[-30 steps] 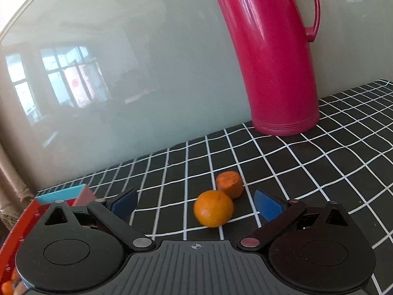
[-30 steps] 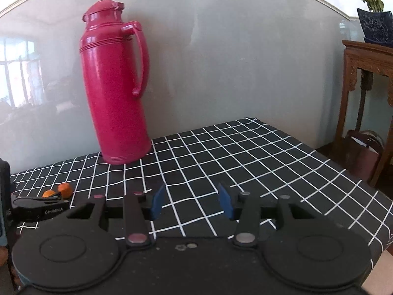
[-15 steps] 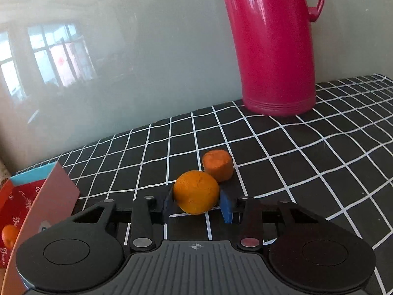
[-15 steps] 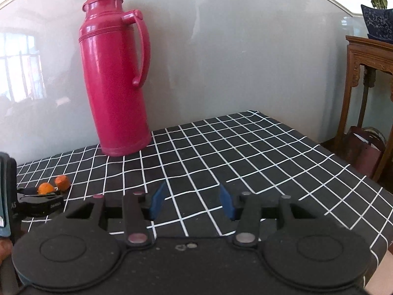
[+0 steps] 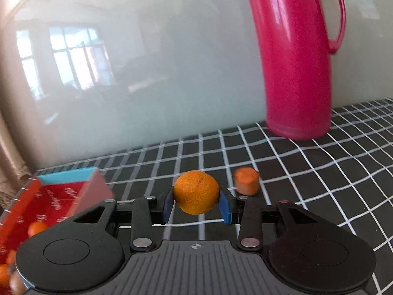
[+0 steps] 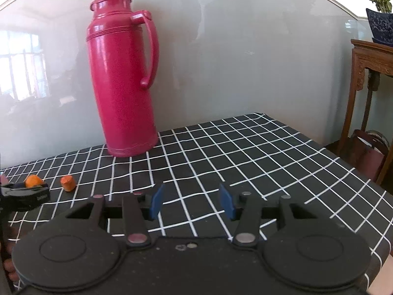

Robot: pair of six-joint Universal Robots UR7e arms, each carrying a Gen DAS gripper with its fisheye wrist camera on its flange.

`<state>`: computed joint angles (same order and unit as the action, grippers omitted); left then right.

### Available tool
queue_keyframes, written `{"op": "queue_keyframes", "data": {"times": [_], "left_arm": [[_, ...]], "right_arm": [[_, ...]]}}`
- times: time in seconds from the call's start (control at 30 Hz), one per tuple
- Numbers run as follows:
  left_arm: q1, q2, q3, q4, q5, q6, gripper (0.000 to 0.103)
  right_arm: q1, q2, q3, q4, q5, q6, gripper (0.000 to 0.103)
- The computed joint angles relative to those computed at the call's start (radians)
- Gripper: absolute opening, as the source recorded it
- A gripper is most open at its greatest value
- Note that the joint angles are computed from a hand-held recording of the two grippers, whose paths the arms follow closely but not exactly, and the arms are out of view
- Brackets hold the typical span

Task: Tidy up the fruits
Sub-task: 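Close the left gripper on the mandarin, then carry the mandarin into the box and open the left gripper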

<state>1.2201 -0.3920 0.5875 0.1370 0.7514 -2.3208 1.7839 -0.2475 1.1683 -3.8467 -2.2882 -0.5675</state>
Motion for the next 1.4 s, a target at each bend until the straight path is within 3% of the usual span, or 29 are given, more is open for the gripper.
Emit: {"op": "queue_keyframes", "data": {"times": [0.3,0.57,0.7,0.97,1.23,1.3,1.37,1.4], "left_arm": [[0.002,-0.228,0.323,-0.306,-0.065,0.088,0.039],[0.035,-0.342,0.433,-0.431,-0.148,0.107,0.039],[0.059,-0.365,0.429,-0.441,-0.201,0.094,0.039],[0.114,-0.305,0.252,-0.211,-0.277,-0.052,0.039],[0.119,-0.356,0.336,-0.334,-0.287,0.025,0.040],[0.118,-0.382,0.372,-0.354,-0.276,0.033,0.045],[0.114,-0.418,0.436,-0.438,-0.267,0.083,0.072],[0.113,-0.443,0.482,-0.509,-0.258,0.127,0.079]], "right_arm": [[0.019,0.016,-0.016,0.058,0.043,0.018,0.048],[0.046,0.059,-0.074,0.136,0.087,0.026,0.048],[0.059,0.088,-0.116,0.181,0.101,0.026,0.048],[0.085,0.163,-0.231,0.286,0.127,0.041,0.048],[0.113,0.255,-0.380,0.410,0.158,0.053,0.048],[0.118,0.278,-0.419,0.437,0.161,0.048,0.048],[0.120,0.298,-0.452,0.460,0.162,0.045,0.048],[0.121,0.310,-0.472,0.475,0.157,0.044,0.048]]}}
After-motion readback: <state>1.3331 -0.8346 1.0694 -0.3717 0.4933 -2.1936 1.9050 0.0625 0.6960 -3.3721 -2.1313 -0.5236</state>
